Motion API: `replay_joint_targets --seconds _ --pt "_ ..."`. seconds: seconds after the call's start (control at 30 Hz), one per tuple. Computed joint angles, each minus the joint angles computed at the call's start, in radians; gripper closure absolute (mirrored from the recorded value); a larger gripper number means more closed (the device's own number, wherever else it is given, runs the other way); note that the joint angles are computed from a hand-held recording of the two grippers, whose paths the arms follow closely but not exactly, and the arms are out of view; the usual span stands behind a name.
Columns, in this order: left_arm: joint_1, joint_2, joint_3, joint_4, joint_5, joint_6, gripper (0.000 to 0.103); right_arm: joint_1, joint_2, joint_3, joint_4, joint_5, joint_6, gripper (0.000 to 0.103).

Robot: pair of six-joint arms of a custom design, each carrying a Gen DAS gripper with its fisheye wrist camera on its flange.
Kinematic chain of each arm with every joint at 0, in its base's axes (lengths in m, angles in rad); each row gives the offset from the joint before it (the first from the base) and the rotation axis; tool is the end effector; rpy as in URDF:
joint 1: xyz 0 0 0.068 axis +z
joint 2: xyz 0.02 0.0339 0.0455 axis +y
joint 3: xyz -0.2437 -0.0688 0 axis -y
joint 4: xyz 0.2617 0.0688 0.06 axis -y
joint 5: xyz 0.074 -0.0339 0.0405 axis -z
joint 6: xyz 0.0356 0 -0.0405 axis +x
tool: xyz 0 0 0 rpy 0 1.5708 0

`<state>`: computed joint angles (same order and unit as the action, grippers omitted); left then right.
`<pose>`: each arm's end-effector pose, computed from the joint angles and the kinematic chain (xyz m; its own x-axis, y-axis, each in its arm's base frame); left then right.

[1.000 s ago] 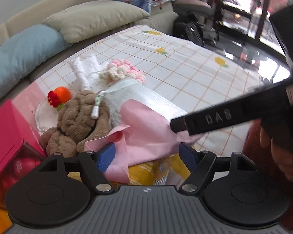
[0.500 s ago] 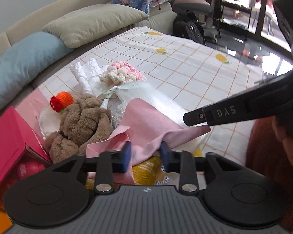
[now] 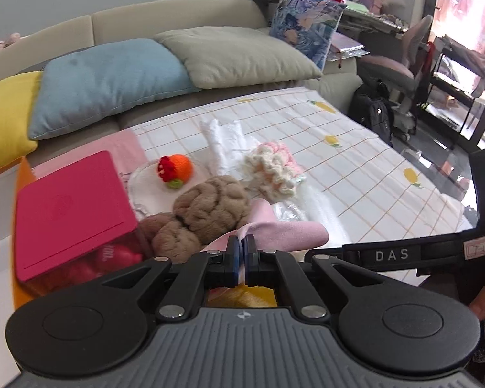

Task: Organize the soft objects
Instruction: 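Close the right tool on the white mesh bag while the left tool lifts the pink cloth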

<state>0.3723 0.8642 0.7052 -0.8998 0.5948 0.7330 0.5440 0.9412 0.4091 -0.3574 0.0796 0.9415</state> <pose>0.1753 0.0470 0.2264 -0.6340 0.3474 -0.6909 0.5095 0.8598 -0.0352 0.1738 0.1018 0.1444 -0.7736 0.4739 -0.4206 0.2589 0.8423 0.4728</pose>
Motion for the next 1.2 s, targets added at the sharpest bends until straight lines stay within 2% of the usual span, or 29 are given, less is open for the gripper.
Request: replay_joint_targets --seconds 0.07,0.13,0.23,0.3,0.37,0.4,0.53,0.63,0.7,0.8,0.83,0.9,0.93,1.0,1.07,1.13,1.17,1.2 --pt "0.007 -0.003 -0.008 0.009 -0.018 -0.001 0.1 0.0 0.065 0.02 0.012 0.016 -0.012 0.008" --pt "0.021 -0.024 -0.026 0.014 -0.034 0.003 0.098 -0.005 0.079 0.025 -0.006 0.049 -0.023 0.015" --pt "0.027 -0.045 -0.047 0.023 -0.053 0.005 0.085 -0.03 0.028 0.0 -0.042 0.08 0.012 0.017" --pt "0.017 -0.055 -0.059 0.034 -0.073 -0.004 0.055 -0.05 0.025 -0.002 -0.051 0.088 0.009 0.017" --pt "0.009 -0.067 -0.071 0.048 -0.092 -0.037 0.034 -0.076 0.021 -0.017 -0.03 0.067 0.009 0.017" --pt "0.01 -0.065 -0.072 0.051 -0.09 -0.052 0.028 -0.095 0.018 -0.026 -0.013 0.039 0.015 0.018" --pt "-0.001 0.005 -0.044 0.033 -0.085 -0.09 0.022 -0.134 -0.016 -0.063 0.031 -0.027 0.03 0.026" --pt "-0.012 0.05 -0.032 0.024 -0.077 -0.113 0.022 -0.176 -0.089 -0.123 0.083 -0.112 0.063 0.051" --pt "-0.021 0.057 -0.032 0.025 -0.081 -0.129 0.026 -0.169 -0.129 -0.134 0.084 -0.12 0.067 0.075" --pt "-0.019 0.086 -0.017 0.009 -0.061 -0.125 0.04 -0.111 -0.182 -0.119 0.023 -0.063 0.056 0.089" --pt "-0.018 0.08 -0.018 0.012 -0.061 -0.125 0.045 -0.097 -0.206 -0.115 -0.002 -0.05 0.055 0.091" --pt "-0.009 0.089 -0.01 0.002 -0.049 -0.108 0.07 -0.069 -0.263 -0.109 -0.058 -0.027 0.074 0.091" --pt "-0.003 0.101 -0.002 -0.006 -0.042 -0.104 0.075 -0.055 -0.277 -0.099 -0.088 -0.019 0.079 0.09" --pt "0.013 0.11 0.003 -0.012 -0.027 -0.097 0.094 -0.016 -0.282 -0.079 -0.132 -0.007 0.093 0.088" --pt "0.034 0.106 0.005 -0.019 -0.005 -0.08 0.1 0.043 -0.298 -0.065 -0.164 0.044 0.114 0.088" --pt "0.049 0.098 0.01 -0.029 0.011 -0.069 0.1 0.077 -0.299 -0.045 -0.195 0.079 0.135 0.082" --pt "0.051 0.094 0.015 -0.037 0.014 -0.07 0.101 0.088 -0.3 -0.038 -0.211 0.095 0.149 0.074" --pt "0.056 0.091 0.019 -0.044 0.021 -0.068 0.101 0.096 -0.299 -0.034 -0.226 0.114 0.157 0.073"
